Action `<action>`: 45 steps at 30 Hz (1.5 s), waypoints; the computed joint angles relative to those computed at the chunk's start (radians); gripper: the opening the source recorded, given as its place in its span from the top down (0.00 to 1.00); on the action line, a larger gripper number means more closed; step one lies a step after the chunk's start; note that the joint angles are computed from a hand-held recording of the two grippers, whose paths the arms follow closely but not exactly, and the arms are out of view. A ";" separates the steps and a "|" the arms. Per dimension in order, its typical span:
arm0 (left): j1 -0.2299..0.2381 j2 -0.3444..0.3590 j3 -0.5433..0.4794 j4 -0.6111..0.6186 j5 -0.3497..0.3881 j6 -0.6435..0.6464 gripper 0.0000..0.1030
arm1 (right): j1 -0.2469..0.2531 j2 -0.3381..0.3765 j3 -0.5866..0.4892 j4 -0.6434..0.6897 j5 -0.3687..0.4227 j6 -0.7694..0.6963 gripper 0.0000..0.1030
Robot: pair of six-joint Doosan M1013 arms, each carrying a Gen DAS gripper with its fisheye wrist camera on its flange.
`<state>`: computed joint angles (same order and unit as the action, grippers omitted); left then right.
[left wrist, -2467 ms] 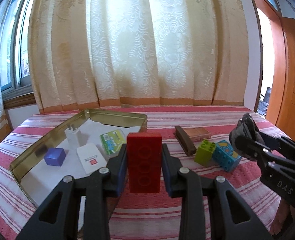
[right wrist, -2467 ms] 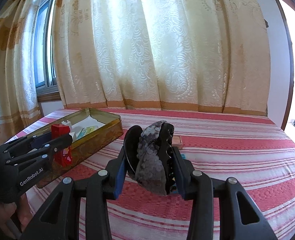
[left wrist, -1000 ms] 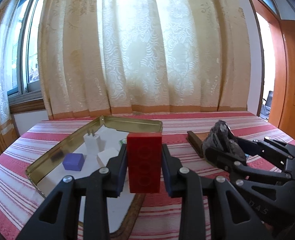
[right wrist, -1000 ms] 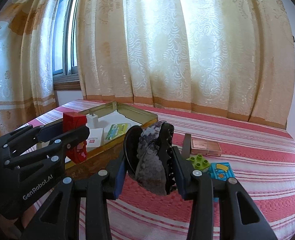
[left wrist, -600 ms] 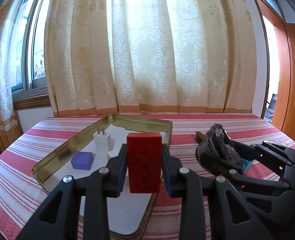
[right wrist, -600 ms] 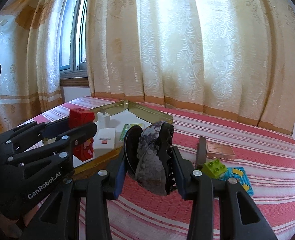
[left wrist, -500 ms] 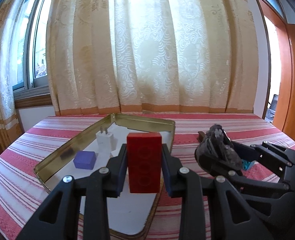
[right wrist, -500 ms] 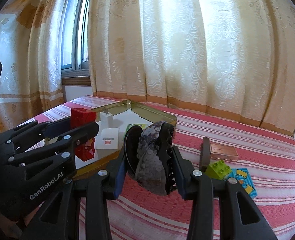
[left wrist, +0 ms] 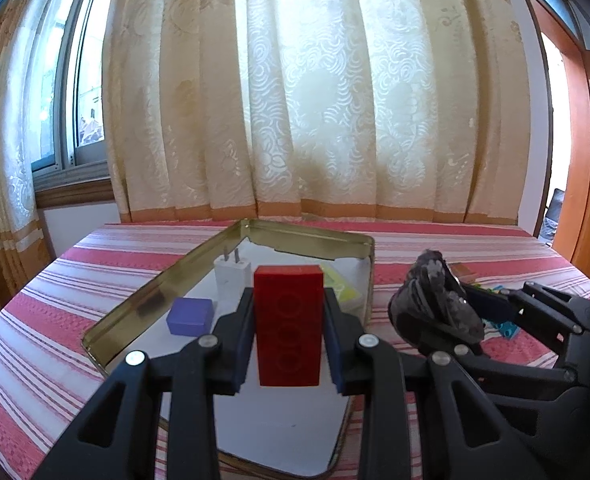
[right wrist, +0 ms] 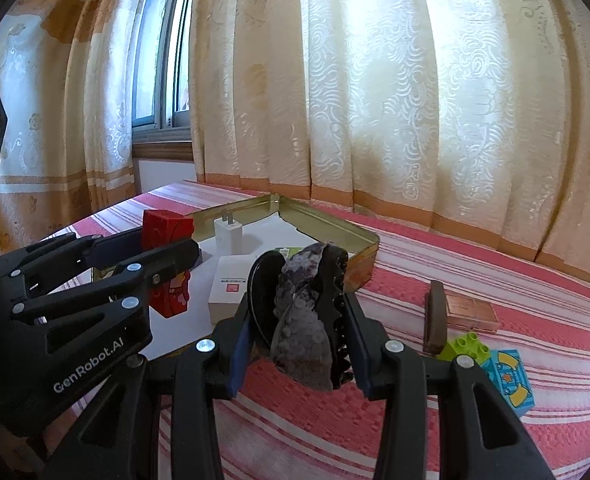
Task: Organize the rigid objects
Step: 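Carry the red brick over the tin tray with the left gripper while the right carries the plush toy, then lower the red brick into the tray with the left gripper while the right releases the plush toy, then withdraw both open grippers from the tray toward the green and blue lego blocks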
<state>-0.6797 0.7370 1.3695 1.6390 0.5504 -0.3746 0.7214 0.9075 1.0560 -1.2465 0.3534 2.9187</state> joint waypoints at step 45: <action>0.079 0.003 -0.101 -0.580 0.027 0.551 0.09 | -0.048 0.120 -0.302 0.880 0.080 -0.795 0.30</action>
<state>-0.6005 0.7399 1.2688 1.0587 0.5779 0.1762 0.6735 1.0273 0.7545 -0.3666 0.4335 2.1240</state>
